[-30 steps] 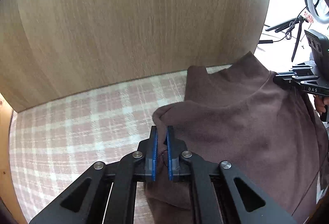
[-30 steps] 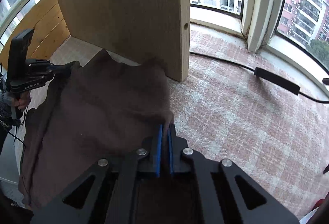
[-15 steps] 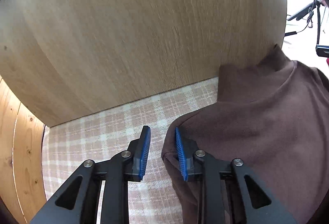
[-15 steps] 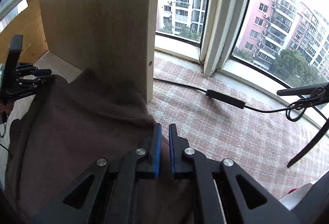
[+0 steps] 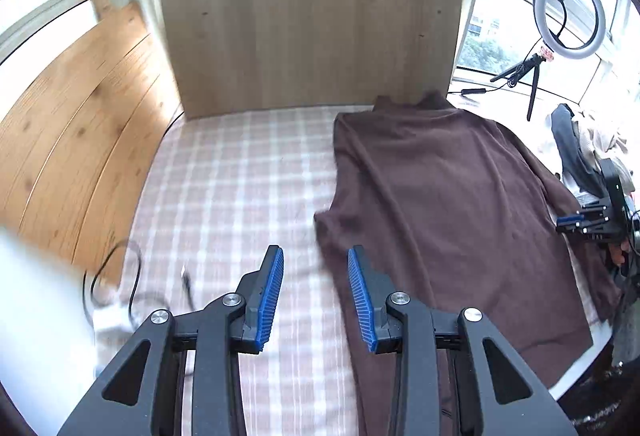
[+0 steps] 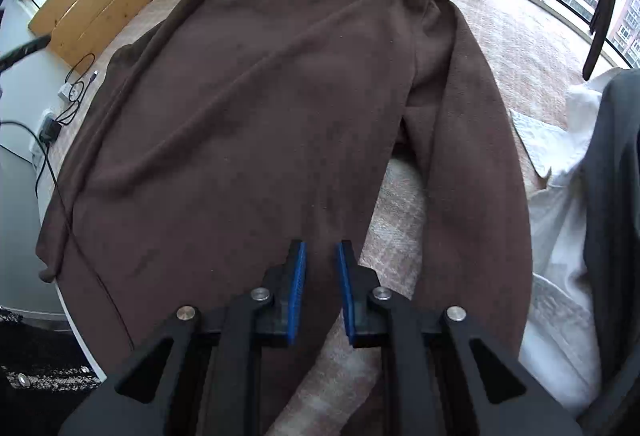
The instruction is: Fold clothes
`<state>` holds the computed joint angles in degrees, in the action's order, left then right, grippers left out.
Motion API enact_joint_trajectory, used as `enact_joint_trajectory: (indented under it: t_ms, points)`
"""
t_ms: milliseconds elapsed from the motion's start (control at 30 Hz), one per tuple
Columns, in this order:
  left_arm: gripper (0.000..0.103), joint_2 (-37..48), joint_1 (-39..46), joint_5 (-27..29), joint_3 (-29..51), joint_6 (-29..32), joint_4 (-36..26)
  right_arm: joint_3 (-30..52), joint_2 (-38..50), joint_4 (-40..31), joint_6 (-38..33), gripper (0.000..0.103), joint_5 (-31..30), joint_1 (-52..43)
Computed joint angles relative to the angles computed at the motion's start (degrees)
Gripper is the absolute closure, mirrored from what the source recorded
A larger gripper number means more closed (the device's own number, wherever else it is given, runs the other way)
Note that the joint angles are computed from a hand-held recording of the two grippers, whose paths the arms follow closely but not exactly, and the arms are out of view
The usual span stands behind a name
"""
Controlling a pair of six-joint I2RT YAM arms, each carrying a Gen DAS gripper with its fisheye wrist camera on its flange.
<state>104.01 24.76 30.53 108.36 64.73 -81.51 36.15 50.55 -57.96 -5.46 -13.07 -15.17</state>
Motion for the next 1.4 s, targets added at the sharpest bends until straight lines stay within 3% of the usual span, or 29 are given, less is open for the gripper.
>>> enact_joint_trajectory:
  t_ms: [100, 167, 233, 300, 367, 433, 500, 567, 667, 833, 900, 1000, 1033, 1067, 1133, 1400]
  points:
    - [0.068, -1.41, 12.41, -1.25, -2.22, 7.72, -3.60, 8.08, -1.45, -3.03, 0.13, 0.086, -2.67, -0.23]
    - [0.059, -1.35, 20.65, -2.57, -3.77, 13.17, -6.73, 13.76, 1.13, -1.27, 4.30, 0.086, -3.64, 7.20]
    - [0.059, -1.19, 27.13, -4.65, -8.01, 17.48, -8.10, 18.65, 4.86, 1.98, 8.42, 0.086, -2.56, 16.61]
    - [0.059, -2.74, 29.72, -7.37, -17.43, 18.94, -5.06, 22.78, 10.56, 6.12, 12.43, 0.086, 1.36, 29.21]
    - [0.059, -4.80, 30.39, -9.67, -26.57, 19.72, 0.31, 27.30, 22.65, 12.38, 14.33, 0.086, 6.78, 39.39]
    - [0.059, -7.48, 29.91, -10.92, -34.61, 20.64, 6.85, 34.35, 35.74, 15.18, 14.51, 0.086, 8.47, 45.25]
    - [0.059, -8.21, 29.54, -10.71, -37.55, 20.87, 10.03, 43.18, 46.00, 14.46, 13.64, 0.086, 9.11, 47.19]
    - [0.059, -8.73, 29.15, -10.48, -40.23, 21.02, 13.03, 51.31, 52.93, 11.77, 12.19, 0.086, 10.69, 48.41]
    - [0.059, -6.16, 28.90, -10.49, -38.98, 20.65, 10.97, 63.07, 61.09, 5.76, 11.78, 0.086, 16.15, 48.32]
    - [0.059, -5.96, 29.72, -11.28, -40.29, 24.26, 9.40, 84.22, 75.59, -5.27, 10.13, 0.083, 8.15, 43.59]
    - [0.059, -6.08, 29.96, -10.98, -40.78, 24.95, 9.42, 91.06, 80.17, -9.38, 8.60, 0.066, 9.91, 45.02]
    - [0.061, -5.69, 30.29, -10.54, -40.56, 26.27, 8.62, 103.87, 88.54, -16.94, 6.24, 0.058, 14.84, 47.31]
    - [0.070, -5.65, 30.49, -10.35, -40.64, 26.71, 8.67, 109.10, 92.03, -19.98, 5.47, 0.058, 18.07, 48.20]
    - [0.092, -5.56, 30.68, -10.15, -40.66, 27.14, 8.64, 111.61, 94.06, -21.14, 5.04, 0.059, 19.66, 48.56]
    - [0.093, -4.74, 31.01, -9.33, -39.70, 27.95, 7.40, 109.04, 93.27, -18.59, 5.18, 0.085, 19.00, 48.33]
    - [0.094, -10.09, 34.57, -4.99, -35.50, 39.80, -4.80, 68.08, 63.07, 8.77, 9.28, 0.091, 9.41, 42.05]
